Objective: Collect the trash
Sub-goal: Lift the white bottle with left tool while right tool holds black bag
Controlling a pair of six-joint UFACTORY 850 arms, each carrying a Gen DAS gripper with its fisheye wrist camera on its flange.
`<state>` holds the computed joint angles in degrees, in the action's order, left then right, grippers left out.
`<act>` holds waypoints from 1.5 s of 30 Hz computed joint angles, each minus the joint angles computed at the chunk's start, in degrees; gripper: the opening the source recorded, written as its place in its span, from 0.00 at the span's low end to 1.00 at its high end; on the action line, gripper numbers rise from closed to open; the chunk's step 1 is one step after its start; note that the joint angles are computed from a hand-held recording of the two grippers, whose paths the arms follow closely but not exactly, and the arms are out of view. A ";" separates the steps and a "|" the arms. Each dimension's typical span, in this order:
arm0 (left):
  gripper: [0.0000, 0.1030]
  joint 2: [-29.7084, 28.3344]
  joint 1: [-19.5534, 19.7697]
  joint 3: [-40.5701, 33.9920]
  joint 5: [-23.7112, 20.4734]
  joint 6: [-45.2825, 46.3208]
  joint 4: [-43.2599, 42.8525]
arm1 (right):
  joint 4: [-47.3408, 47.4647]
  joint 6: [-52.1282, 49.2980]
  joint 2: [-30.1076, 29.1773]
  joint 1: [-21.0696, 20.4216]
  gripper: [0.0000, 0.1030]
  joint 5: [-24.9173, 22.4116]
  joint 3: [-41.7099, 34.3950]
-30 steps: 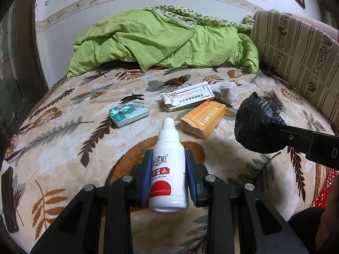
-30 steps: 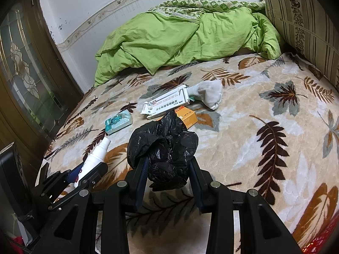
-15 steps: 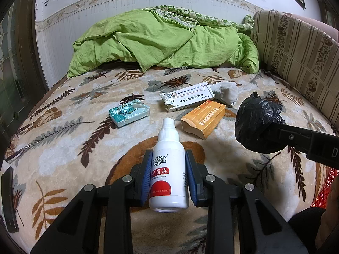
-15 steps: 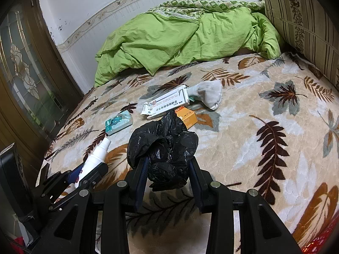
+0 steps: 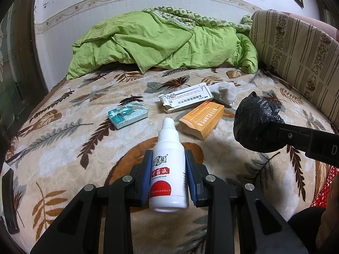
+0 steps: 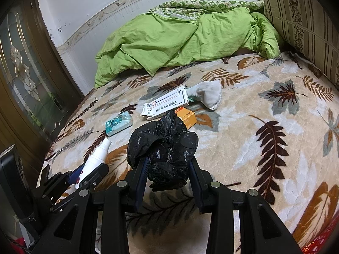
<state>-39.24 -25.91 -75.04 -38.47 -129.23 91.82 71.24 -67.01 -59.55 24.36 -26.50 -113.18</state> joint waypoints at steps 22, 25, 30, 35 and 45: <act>0.28 -0.07 -0.12 -0.44 -0.16 1.04 0.15 | 4.48 -0.26 1.71 -1.33 0.39 -1.05 3.05; 0.28 -0.35 -0.10 -0.98 -0.14 1.48 -0.01 | 5.65 -1.64 2.27 -1.51 0.39 -1.12 4.02; 0.28 -0.31 -0.14 -0.90 -0.10 1.31 0.00 | 6.66 -2.55 2.65 -1.52 0.39 -1.07 4.64; 0.28 -0.36 -0.15 -0.92 0.20 0.92 0.11 | 7.63 -3.36 3.16 -1.64 0.39 -1.05 5.59; 0.28 1.00 0.58 1.35 3.21 -7.92 6.78 | 8.09 -3.90 3.78 -1.84 0.39 -1.14 6.52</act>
<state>-38.24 -25.33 -73.70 -35.26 -137.15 98.60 79.33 -70.92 -55.77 22.52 -27.63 -106.67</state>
